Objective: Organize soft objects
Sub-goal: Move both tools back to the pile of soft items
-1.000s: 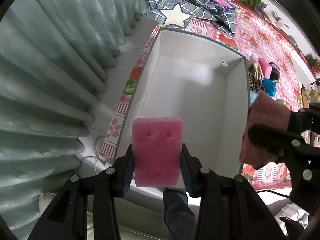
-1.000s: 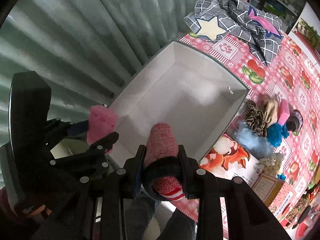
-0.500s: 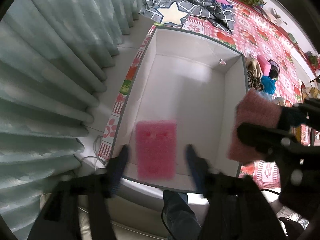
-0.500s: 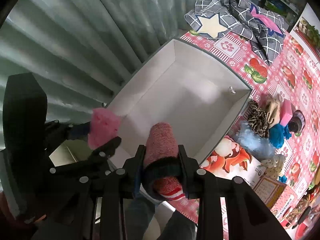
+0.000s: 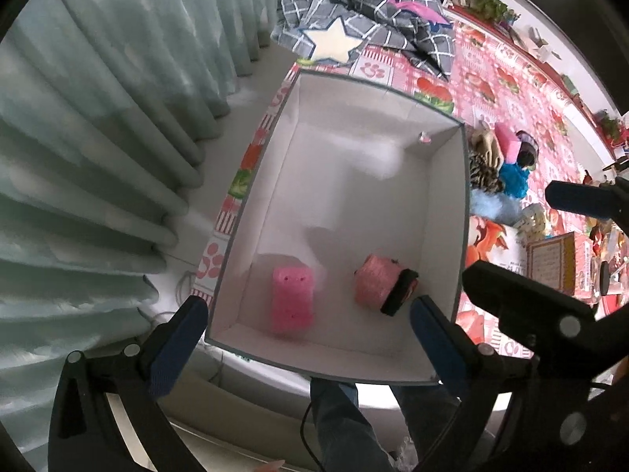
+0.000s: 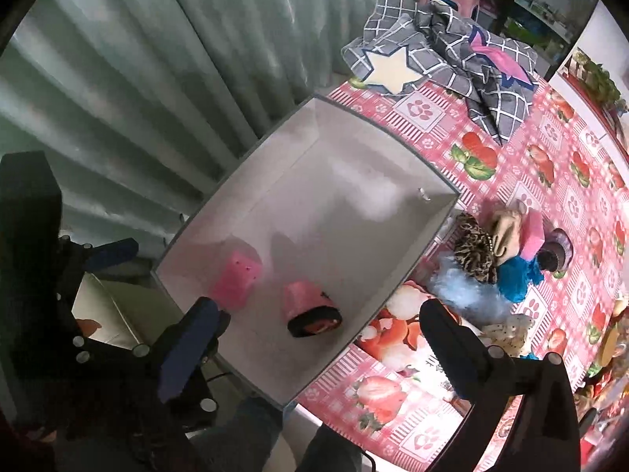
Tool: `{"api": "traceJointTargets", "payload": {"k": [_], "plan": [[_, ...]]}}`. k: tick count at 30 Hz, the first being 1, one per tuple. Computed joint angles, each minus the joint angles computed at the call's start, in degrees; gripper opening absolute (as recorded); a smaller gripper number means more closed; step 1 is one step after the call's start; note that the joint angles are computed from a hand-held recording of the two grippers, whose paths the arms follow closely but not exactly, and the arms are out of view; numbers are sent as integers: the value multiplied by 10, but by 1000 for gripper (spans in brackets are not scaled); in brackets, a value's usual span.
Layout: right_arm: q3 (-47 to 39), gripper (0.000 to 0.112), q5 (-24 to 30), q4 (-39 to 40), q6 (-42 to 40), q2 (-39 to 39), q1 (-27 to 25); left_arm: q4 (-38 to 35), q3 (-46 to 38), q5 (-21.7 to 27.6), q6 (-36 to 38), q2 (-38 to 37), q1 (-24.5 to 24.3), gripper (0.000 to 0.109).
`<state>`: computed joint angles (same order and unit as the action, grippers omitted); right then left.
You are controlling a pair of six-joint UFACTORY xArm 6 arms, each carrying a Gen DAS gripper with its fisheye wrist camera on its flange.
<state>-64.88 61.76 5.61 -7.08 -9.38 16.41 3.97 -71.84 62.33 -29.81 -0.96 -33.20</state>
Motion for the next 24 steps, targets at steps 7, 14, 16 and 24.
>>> {"api": "traceJointTargets", "payload": {"k": [7, 14, 16, 24], "plan": [[-8, 103, -3, 4, -1, -12, -20, 15, -63, 14, 2, 39, -13, 103], [-18, 103, 7, 17, -14, -29, -70, 15, -153, 44, 23, 84, -29, 103], [-20, 103, 11, 29, -21, -34, -91, 15, -188, 52, 32, 106, -36, 103], [-25, 103, 48, 101, -41, -53, -227, 5, -365, 100, 75, 228, -73, 103]]}}
